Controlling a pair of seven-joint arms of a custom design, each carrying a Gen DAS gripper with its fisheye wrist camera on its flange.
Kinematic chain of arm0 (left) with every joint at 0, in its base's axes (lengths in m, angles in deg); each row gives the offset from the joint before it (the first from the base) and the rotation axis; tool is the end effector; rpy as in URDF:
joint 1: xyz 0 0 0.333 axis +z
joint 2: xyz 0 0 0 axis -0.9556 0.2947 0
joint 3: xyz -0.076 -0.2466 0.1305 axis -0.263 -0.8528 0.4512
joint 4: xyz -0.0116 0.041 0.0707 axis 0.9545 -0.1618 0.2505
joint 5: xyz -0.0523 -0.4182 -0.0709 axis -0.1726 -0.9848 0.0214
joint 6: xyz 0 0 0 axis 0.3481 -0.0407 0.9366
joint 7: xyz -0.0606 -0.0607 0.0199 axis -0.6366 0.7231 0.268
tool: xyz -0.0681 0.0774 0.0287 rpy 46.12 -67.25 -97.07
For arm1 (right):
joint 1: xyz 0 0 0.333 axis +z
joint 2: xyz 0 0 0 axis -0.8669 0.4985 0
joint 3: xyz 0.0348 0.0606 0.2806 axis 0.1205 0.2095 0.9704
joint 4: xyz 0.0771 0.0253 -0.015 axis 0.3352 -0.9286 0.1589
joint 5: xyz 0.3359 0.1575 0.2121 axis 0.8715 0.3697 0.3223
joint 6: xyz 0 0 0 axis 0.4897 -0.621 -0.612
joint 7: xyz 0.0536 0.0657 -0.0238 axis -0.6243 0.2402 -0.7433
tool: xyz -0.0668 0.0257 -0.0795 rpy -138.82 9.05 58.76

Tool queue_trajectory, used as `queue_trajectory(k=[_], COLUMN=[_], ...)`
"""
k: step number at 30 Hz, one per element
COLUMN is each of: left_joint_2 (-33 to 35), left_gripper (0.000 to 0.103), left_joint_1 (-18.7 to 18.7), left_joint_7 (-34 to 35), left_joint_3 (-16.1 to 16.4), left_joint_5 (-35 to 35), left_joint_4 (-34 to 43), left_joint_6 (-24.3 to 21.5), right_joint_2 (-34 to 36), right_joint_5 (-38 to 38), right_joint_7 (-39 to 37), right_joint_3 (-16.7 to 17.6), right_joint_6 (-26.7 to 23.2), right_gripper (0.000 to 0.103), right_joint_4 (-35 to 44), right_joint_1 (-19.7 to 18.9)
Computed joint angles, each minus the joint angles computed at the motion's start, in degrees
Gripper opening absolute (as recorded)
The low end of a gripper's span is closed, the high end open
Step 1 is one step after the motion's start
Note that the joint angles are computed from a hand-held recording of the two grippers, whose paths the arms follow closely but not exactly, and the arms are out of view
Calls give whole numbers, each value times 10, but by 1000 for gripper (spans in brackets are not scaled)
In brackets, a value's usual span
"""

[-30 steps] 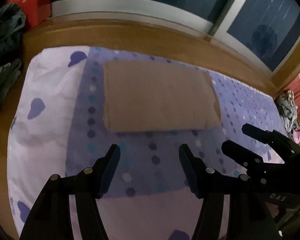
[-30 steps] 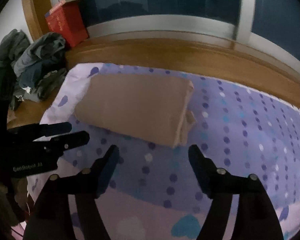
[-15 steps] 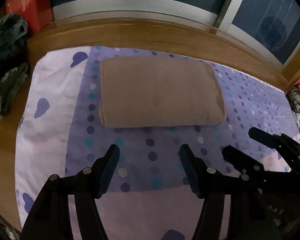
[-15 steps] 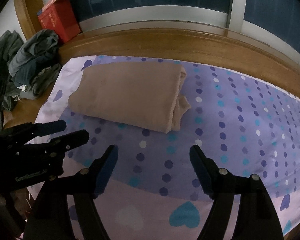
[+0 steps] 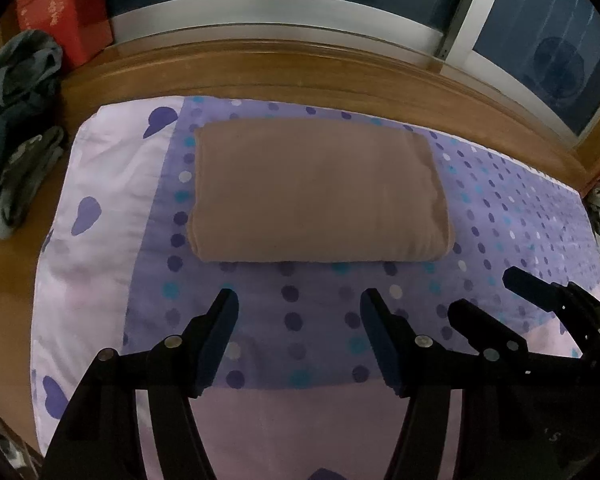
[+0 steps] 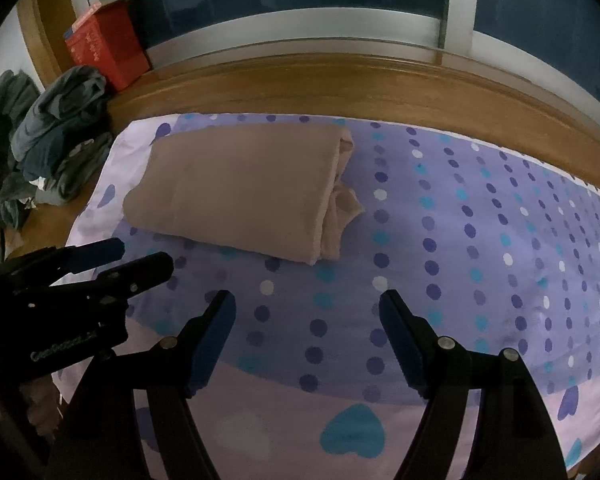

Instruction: Fold clothes

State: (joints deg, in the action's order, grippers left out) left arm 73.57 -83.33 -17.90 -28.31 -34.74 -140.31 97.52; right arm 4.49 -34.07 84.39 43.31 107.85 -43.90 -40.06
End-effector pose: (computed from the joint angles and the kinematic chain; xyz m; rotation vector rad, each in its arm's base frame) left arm 0.6010 -0.2538 0.3807 -2.1602 1.7772 -0.6109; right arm 0.6495 0.2542 0.3771 -2.1932 1.3858 -0.2820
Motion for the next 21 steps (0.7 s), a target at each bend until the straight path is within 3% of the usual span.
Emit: queue_trajectory(k=[3,4,11,21], left_joint_2=[-3,-2,6,-2], left_gripper=[68,75,80,80], left_joint_1=[-2,-4,-28,-18], left_joint_7=[-24,-31,-105,-84], left_joint_3=[3,4,13,4], left_joint_5=[4,9,101,77], left_joint_4=[0,4,40,22], left_joint_6=[-2,-11,-108,-68], right_joint_2=[-1,-1,-2,-9], right_joint_5=[7,10,12,11], right_joint_7=[-7,-9,-4,3], right_joint_3=[3,4,1,0], right_joint_6=[2,3,5,13], right_gripper=[75,75,75,75], right_joint_4=[-1,-2,-3,-14], right_joint_1=[-3,-4,-3,-4])
